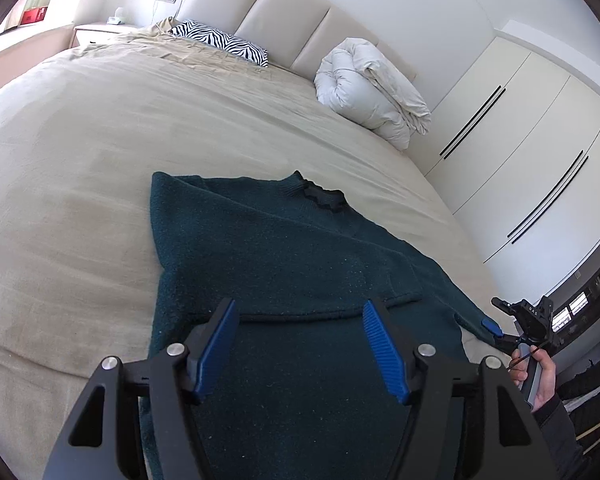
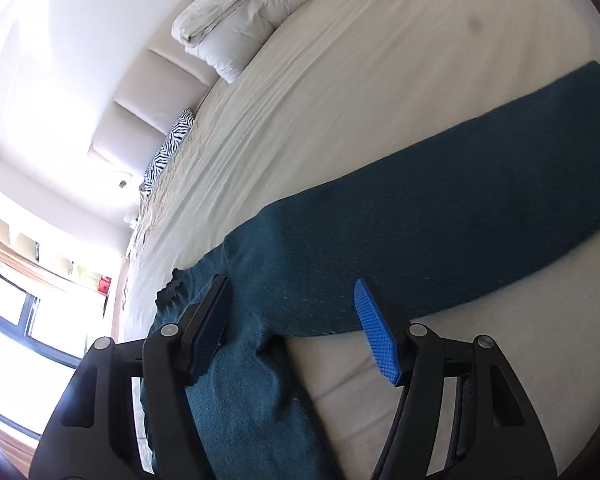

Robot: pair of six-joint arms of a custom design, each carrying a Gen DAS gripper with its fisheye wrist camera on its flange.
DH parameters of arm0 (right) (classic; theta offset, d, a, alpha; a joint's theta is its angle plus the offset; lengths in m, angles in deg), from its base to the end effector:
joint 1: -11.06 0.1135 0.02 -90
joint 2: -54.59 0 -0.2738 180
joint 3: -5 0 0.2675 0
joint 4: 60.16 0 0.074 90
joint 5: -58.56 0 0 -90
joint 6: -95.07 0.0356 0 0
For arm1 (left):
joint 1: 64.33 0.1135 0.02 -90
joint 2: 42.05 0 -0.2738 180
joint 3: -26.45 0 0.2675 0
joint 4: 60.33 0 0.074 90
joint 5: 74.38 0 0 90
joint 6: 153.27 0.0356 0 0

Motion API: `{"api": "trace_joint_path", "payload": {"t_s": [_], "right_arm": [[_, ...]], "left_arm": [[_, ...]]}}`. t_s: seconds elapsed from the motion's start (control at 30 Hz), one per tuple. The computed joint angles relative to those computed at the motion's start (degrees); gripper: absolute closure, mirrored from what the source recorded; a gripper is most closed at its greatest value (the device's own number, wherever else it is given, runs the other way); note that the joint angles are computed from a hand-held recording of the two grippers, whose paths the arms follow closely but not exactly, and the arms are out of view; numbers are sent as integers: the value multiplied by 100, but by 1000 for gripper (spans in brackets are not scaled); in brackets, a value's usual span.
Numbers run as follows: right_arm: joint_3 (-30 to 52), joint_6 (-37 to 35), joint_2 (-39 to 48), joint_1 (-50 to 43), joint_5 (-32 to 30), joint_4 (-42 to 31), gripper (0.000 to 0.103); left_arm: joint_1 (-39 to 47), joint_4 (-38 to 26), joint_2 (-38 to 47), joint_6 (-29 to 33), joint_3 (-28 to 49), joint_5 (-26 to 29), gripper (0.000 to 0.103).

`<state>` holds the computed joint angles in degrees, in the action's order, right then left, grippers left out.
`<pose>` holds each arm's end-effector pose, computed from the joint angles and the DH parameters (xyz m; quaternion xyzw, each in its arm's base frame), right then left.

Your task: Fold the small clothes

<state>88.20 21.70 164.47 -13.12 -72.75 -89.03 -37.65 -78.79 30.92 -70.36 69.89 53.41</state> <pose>0.3828 -0.1461 0.1678 0.2137 0.8741 0.3179 0.2987 0.2251 0.0887 0.1676 -0.1455 0.8789 -0.2402 0.3856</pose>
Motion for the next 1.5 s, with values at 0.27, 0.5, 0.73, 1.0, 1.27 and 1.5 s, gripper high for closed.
{"api": "trace_joint_path", "payload": {"t_s": [0.27, 0.5, 0.73, 1.0, 1.27, 1.5], "right_arm": [[23, 483, 634, -1758, -632, 161, 41], [745, 1419, 1292, -1944, -453, 755, 43], [2024, 716, 1772, -1709, 436, -180, 88], [1701, -922, 313, 325, 1650, -519, 92], [687, -2777, -334, 3560, 3554, -98, 92], [-329, -2584, -546, 4272, 3720, 64, 92]], "left_arm": [[-1201, 469, 30, -1198, -86, -315, 36], [-1779, 732, 372, -1707, 46, -444, 36], [-1837, 923, 739, -1884, 181, -342, 36], [-1613, 942, 1199, -2052, 611, 124, 32], [-1470, 1759, 1919, -2814, 666, 830, 29], [-1785, 2198, 2520, -3311, 731, 1029, 23]]}}
